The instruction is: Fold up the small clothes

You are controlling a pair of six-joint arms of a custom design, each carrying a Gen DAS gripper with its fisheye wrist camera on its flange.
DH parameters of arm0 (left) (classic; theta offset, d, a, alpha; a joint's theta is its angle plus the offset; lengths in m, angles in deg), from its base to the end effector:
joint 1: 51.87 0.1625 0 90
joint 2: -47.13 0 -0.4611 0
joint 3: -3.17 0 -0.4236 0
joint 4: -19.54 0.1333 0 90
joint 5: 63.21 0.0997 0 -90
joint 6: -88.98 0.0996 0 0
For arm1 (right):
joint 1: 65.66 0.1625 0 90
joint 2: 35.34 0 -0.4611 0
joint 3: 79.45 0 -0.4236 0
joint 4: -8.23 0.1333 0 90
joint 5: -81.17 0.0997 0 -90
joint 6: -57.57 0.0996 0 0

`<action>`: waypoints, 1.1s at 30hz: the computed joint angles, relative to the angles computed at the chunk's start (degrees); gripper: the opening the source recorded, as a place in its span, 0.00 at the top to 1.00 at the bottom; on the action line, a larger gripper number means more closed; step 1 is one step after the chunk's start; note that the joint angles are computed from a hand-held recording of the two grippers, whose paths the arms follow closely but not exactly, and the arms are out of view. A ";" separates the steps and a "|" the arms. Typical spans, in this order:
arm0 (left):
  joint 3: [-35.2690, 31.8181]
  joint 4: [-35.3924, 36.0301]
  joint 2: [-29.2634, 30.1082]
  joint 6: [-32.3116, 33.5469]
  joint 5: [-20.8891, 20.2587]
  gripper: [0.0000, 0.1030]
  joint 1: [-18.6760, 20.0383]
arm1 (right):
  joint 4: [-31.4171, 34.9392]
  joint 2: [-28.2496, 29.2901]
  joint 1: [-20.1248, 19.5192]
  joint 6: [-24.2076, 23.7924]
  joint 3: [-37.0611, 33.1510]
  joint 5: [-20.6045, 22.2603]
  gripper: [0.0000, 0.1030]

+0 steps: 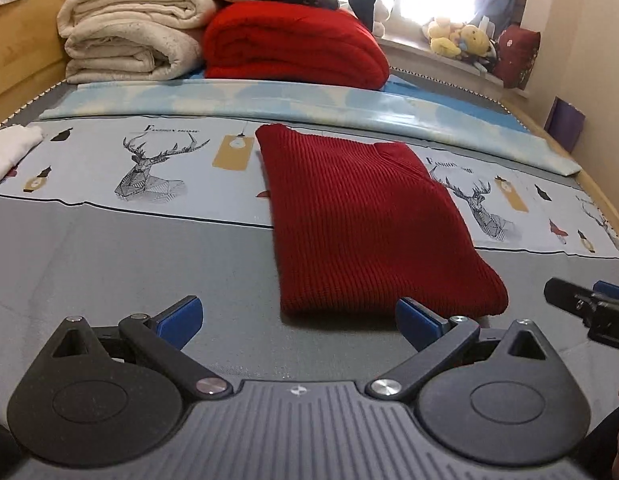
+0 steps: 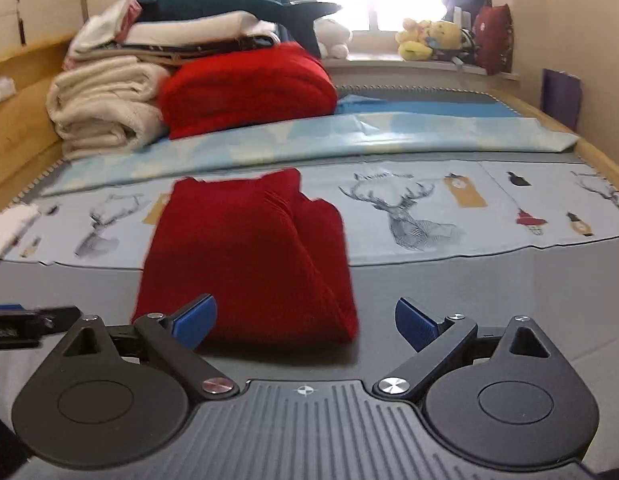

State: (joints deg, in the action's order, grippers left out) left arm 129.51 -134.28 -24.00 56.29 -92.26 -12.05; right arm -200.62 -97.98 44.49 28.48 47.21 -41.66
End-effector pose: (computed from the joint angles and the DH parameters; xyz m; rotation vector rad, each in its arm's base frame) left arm -0.2403 -0.4873 0.2180 0.2426 2.2299 -0.9991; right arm 0.2547 -0.4640 0.2245 0.6325 -2.2158 1.1256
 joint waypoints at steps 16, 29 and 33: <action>-1.79 1.63 2.33 0.38 -1.19 0.00 0.97 | 3.67 -0.66 0.18 -0.08 0.49 1.08 0.06; -2.08 1.06 2.88 1.10 -1.87 0.00 1.37 | 5.09 -0.22 0.20 -1.11 0.17 1.55 0.06; -2.08 0.91 2.97 0.98 -1.93 0.00 1.40 | 5.38 -0.17 0.22 -2.00 0.29 1.92 0.06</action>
